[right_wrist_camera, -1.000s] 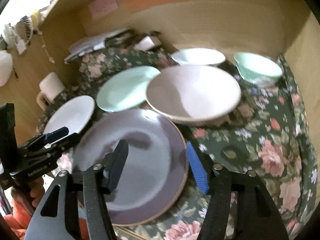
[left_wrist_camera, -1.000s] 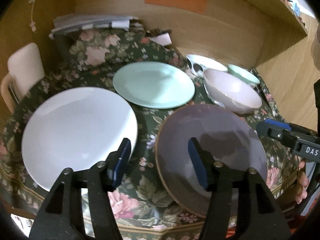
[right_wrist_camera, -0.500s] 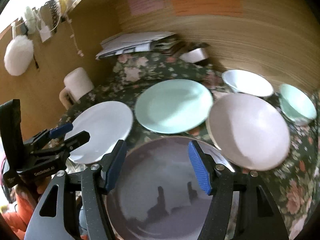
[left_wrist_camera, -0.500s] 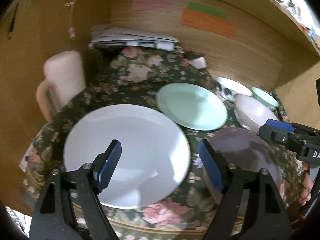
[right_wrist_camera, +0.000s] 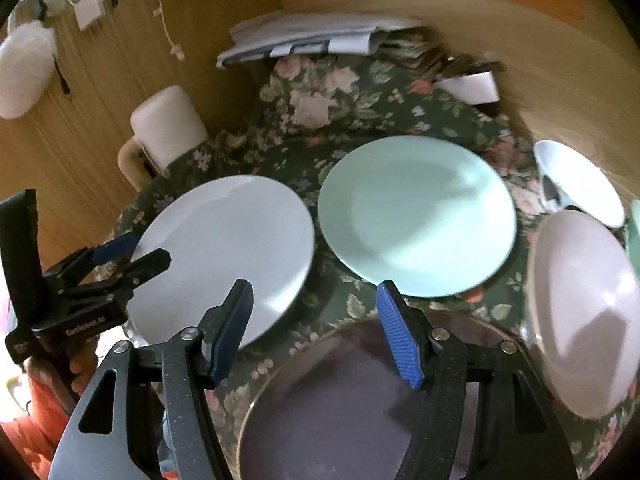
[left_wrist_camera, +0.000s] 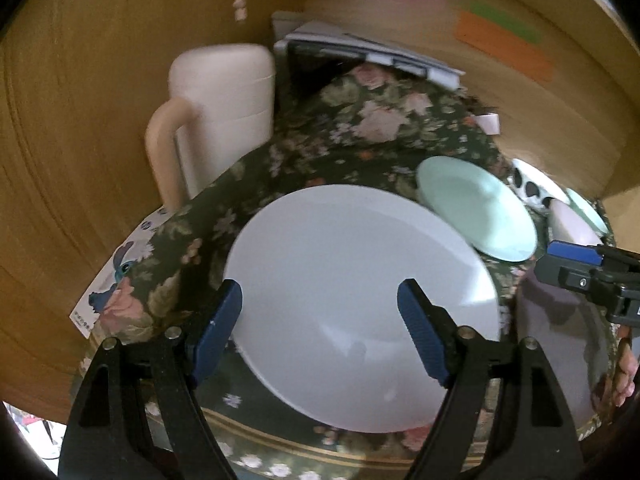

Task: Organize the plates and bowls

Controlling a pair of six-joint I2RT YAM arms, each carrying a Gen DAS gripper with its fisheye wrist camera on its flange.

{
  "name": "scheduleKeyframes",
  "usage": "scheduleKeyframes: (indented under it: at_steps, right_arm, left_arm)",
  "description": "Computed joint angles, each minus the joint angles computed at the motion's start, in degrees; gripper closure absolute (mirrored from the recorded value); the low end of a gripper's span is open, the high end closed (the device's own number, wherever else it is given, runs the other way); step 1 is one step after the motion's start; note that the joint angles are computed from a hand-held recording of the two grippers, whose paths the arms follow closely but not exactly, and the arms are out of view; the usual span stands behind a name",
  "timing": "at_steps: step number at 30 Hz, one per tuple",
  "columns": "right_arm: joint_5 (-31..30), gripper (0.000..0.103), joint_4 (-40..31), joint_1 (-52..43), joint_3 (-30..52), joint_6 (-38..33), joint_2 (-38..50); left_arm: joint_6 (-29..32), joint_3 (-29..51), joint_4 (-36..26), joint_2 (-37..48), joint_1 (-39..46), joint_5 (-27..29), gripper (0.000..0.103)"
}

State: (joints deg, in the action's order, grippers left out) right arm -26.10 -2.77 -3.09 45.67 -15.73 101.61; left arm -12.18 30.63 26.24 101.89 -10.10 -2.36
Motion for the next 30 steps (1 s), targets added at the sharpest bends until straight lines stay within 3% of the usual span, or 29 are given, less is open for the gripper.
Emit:
scheduleKeyframes:
  at_steps: [12, 20, 25, 30]
  right_arm:
    - [2.39, 0.044, -3.6, 5.29, 8.56, 1.41, 9.27]
    - [3.59, 0.066, -6.2, 6.73, 12.98, 1.44, 13.72]
    - [3.25, 0.069, -7.33, 6.78, 14.65, 1.61, 15.31]
    - [4.48, 0.068, -5.38, 7.98, 13.99, 1.24, 15.62]
  left_arm:
    - [2.53, 0.96, 1.31, 3.6, 5.47, 3.37, 0.023]
    - [3.11, 1.56, 0.88, 4.56, 6.7, 5.97, 0.048]
    - [3.39, 1.79, 0.96, 5.34, 7.38, 7.81, 0.057]
    - [3.12, 2.58, 0.65, 6.85, 7.96, 10.51, 0.059]
